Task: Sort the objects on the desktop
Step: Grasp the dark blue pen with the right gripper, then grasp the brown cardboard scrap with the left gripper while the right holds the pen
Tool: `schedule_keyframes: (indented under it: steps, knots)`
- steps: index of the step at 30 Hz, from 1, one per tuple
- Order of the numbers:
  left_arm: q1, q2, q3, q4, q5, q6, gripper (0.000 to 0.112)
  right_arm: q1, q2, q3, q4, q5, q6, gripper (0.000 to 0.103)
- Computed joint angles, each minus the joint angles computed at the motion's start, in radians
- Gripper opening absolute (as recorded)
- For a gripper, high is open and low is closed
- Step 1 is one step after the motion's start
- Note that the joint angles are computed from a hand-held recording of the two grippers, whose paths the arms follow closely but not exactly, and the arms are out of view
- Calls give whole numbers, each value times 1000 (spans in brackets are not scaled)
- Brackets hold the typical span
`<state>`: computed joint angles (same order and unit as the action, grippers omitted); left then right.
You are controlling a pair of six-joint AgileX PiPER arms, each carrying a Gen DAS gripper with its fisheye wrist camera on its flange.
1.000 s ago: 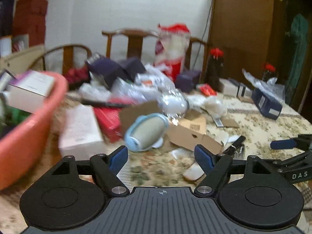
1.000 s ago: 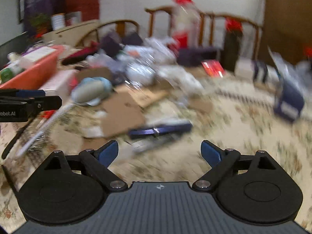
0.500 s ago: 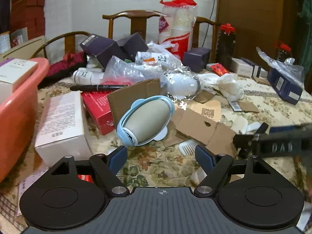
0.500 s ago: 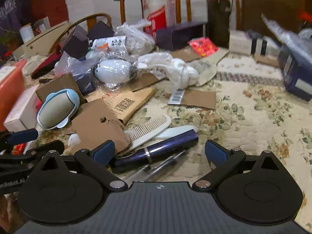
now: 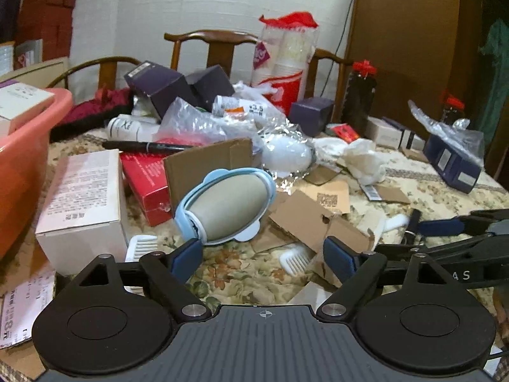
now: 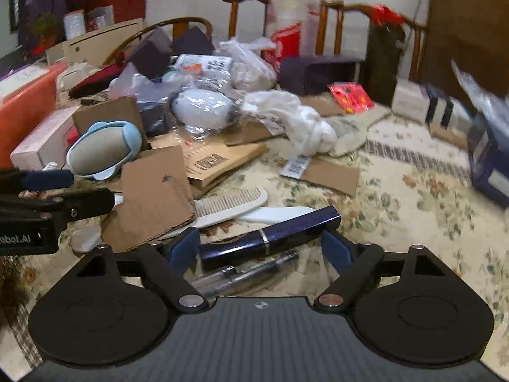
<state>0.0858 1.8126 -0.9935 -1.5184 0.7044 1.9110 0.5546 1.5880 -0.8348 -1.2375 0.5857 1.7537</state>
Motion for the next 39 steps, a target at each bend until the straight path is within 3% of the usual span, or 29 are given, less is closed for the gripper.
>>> schedule_keyframes:
  steps: [3, 5, 8, 10, 12, 14, 18, 20, 21, 22, 28, 31, 34, 36, 39]
  knots:
    - [17, 17, -28, 41, 19, -77, 92, -24, -30, 1, 60, -45, -98, 57]
    - [26, 25, -40, 56, 30, -105, 92, -56, -59, 15, 107, -83, -145, 52]
    - [23, 21, -31, 46, 26, -88, 92, -112, -79, 53, 66, -184, -126, 59]
    - [18, 17, -25, 39, 16, -76, 92, -147, -88, 87, -57, -270, 20, 76]
    - [20, 14, -21, 29, 18, -63, 92, -122, -71, 70, -53, -235, 46, 76]
    - [20, 12, -17, 20, 19, -50, 92, -89, -48, 29, 34, -168, -17, 76]
    - [21, 8, -12, 10, 30, -32, 92, -17, 12, -48, 91, -21, 28, 78]
    - [23, 7, -9, 8, 37, -30, 92, 47, 46, -78, 80, 96, 107, 66]
    - [27, 6, -7, 6, 44, -28, 92, 77, 64, -90, 77, 161, 141, 47]
    - [31, 5, -5, 2, 51, -24, 92, 89, 73, -99, 82, 197, 160, 38]
    - [53, 16, -19, 23, 69, -70, 92, 57, 29, -80, 132, 178, 257, 24]
    - [60, 17, -21, 24, 68, -82, 92, 43, -55, -26, 168, 148, 215, 16]
    - [60, 10, -8, 5, 71, -47, 92, 15, -149, 45, 173, 122, 179, 16]
    - [52, 7, -1, 3, 65, -23, 92, -24, -211, 108, 159, 70, 179, 16]
    - [45, 16, -17, 39, 71, -49, 92, -125, -260, 209, 121, -83, 178, 17]
